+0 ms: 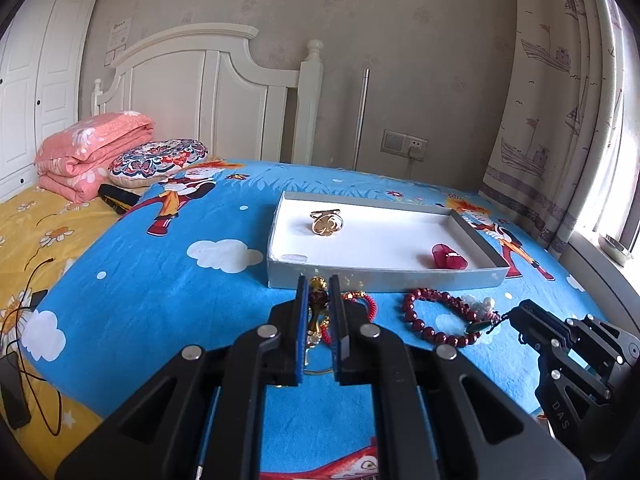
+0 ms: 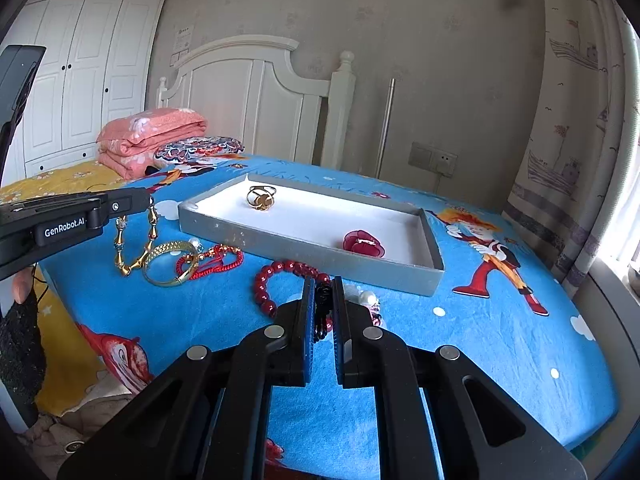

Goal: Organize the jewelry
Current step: 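Grasp the green pendant cord with the right tool while the left tool grasps the gold bamboo bracelet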

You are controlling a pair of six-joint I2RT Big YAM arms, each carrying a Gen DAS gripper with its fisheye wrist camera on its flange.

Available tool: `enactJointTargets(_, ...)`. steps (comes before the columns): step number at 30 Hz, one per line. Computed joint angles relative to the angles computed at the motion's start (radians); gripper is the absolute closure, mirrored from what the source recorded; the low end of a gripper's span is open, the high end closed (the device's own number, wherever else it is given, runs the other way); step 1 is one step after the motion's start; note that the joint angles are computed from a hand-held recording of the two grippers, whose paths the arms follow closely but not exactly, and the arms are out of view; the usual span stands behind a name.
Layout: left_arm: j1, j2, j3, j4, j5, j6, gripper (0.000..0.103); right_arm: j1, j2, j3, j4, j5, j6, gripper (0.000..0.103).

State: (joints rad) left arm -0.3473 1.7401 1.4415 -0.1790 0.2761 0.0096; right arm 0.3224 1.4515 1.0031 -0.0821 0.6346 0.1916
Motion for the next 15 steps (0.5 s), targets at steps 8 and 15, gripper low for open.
enactJointTargets(8, -0.034, -0.043, -0.068, 0.037, -0.034, 0.058, 0.094, 0.017, -0.029, -0.027, 0.068, 0.055, -0.033, 0.094)
enactJointTargets(15, -0.041, -0.051, -0.083, 0.044, -0.041, 0.072, 0.094, 0.018, -0.031, -0.029, 0.074, 0.057, -0.043, 0.094)
